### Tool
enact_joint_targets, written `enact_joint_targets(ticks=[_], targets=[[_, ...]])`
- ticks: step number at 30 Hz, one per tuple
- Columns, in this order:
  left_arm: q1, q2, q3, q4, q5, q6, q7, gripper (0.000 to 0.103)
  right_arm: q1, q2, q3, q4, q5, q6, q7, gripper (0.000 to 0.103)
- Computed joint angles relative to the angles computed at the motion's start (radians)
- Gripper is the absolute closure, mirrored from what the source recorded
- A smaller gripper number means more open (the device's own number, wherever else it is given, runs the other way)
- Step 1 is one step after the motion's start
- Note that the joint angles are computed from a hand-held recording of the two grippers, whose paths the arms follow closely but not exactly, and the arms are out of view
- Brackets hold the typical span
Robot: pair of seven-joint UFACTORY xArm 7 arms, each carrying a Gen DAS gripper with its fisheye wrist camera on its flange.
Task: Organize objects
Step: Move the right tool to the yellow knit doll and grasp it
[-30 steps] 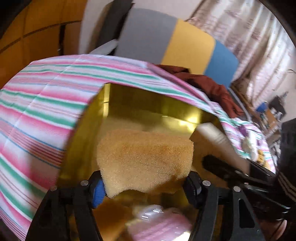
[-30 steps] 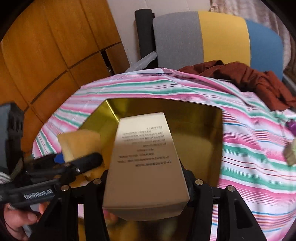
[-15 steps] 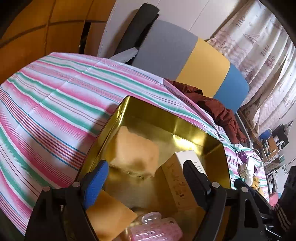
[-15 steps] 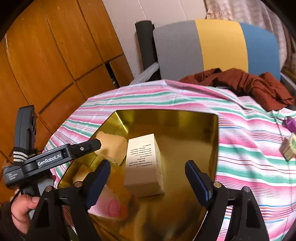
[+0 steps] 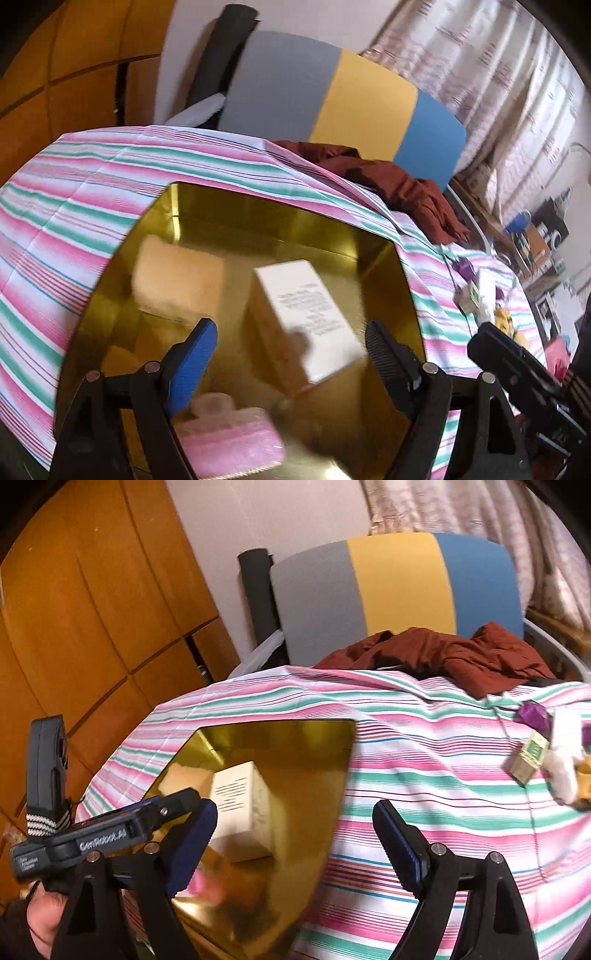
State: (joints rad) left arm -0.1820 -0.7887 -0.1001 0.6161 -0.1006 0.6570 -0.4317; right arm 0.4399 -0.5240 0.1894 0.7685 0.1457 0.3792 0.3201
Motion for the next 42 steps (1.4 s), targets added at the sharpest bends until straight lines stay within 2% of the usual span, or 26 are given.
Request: enact_joint_targets(ticks=[9, 17, 23, 27, 30, 37, 40, 42], targets=[[-0.111, 0.086, -0.048, 0.075, -0.028, -0.028, 0.057, 0.019, -0.078, -0.142, -0.037, -0.112, -0.022, 0.020, 0.028, 0.016], [-0.182, 0.205, -0.112, 0.169, -0.021, -0.018, 0.056, 0.019, -0.165, -0.256, -0.108, -0.215, -0.031, 0.054, 0.014, 0.016], [-0.229, 0.286, -0.148, 0.234, 0.003, -0.007, 0.072, 0.019, -0.326, -0.269, -0.149, -0.256, -0.092, 0.061, -0.006, 0.016], [-0.250, 0.340, -0.162, 0.275, 0.016, 0.001, 0.082, 0.019, -0.446, -0.205, -0.173, -0.234, -0.129, 0.014, 0.001, 0.016], [-0.255, 0.386, -0.173, 0.309, 0.036, 0.008, 0.080, 0.019, -0.496, -0.114, -0.189, -0.193, -0.145, -0.032, -0.006, 0.017], [-0.261, 0.487, -0.187, 0.381, 0.092, 0.027, 0.071, 0.019, -0.501, 0.034, -0.218, -0.137, -0.137, -0.087, -0.062, 0.032], [-0.264, 0.547, -0.189, 0.425, 0.115, 0.030, 0.067, 0.019, -0.476, 0.066, -0.245, -0.130, -0.101, -0.080, -0.094, 0.049], [-0.268, 0.596, -0.189, 0.463, 0.127, 0.032, 0.061, 0.019, -0.468, 0.064, -0.254, -0.140, -0.077, -0.096, -0.106, 0.055]])
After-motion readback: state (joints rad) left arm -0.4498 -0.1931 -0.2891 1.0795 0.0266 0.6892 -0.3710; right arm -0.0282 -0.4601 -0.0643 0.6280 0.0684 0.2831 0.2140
